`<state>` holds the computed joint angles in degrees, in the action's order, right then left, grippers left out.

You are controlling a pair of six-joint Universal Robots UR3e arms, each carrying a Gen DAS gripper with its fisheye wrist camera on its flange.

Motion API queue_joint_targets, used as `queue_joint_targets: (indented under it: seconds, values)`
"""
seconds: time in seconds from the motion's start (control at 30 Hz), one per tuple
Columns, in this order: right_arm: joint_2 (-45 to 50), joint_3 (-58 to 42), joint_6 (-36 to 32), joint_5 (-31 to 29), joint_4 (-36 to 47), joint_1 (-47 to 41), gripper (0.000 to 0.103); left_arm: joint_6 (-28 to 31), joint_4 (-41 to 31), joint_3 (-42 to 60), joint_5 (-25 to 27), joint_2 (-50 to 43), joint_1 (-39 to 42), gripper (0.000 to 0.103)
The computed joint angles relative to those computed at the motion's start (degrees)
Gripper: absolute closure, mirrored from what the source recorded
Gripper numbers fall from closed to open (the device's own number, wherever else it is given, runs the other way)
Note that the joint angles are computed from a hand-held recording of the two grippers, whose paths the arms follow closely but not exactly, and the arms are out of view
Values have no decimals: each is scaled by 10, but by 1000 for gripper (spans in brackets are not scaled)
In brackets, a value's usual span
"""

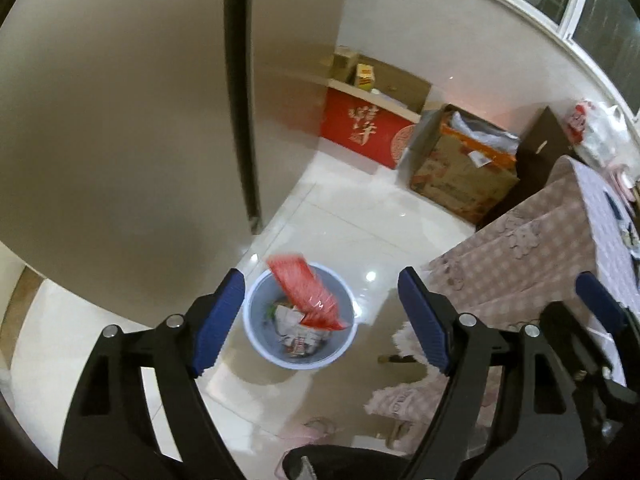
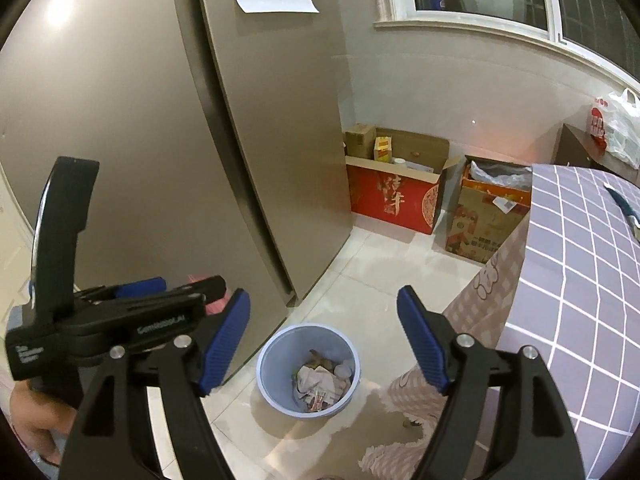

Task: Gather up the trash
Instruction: 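Open both grippers to drop the packets into the bin, then move both tools back toward the table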

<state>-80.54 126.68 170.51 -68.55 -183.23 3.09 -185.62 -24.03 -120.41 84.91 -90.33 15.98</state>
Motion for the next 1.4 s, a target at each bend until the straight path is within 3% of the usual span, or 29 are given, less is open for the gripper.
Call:
queue_joint_targets:
  seconds: [0.23,0.57,0.67,0.83,0.97,1.07,1.17,1.4]
  values:
    - [-17,4,0,7,24,-10,28,-3,-13,-35,-18,52,6,25]
    - [-134,68,-32,57,85,-80,28,-25,-64,-27,-10,135,-34,25]
    - [-203,93,-62,104,146,-139,28,-41,-76,-1,5,138,-74,25]
    - [-345,96,-162,200,346,-294,25,-75,-90,77,46,95,-174,25]
    - [-425,60,-294,277,552,-462,24,-106,-104,194,76,3,-278,24]
    - [-410,10,-380,308,664,-573,23,-123,-123,300,87,-77,-348,22]
    - [-338,-45,-419,319,688,-653,23,-133,-160,427,88,-170,-401,22]
    - [-87,-238,-358,293,646,-694,22,-144,-317,808,104,-408,-476,22]
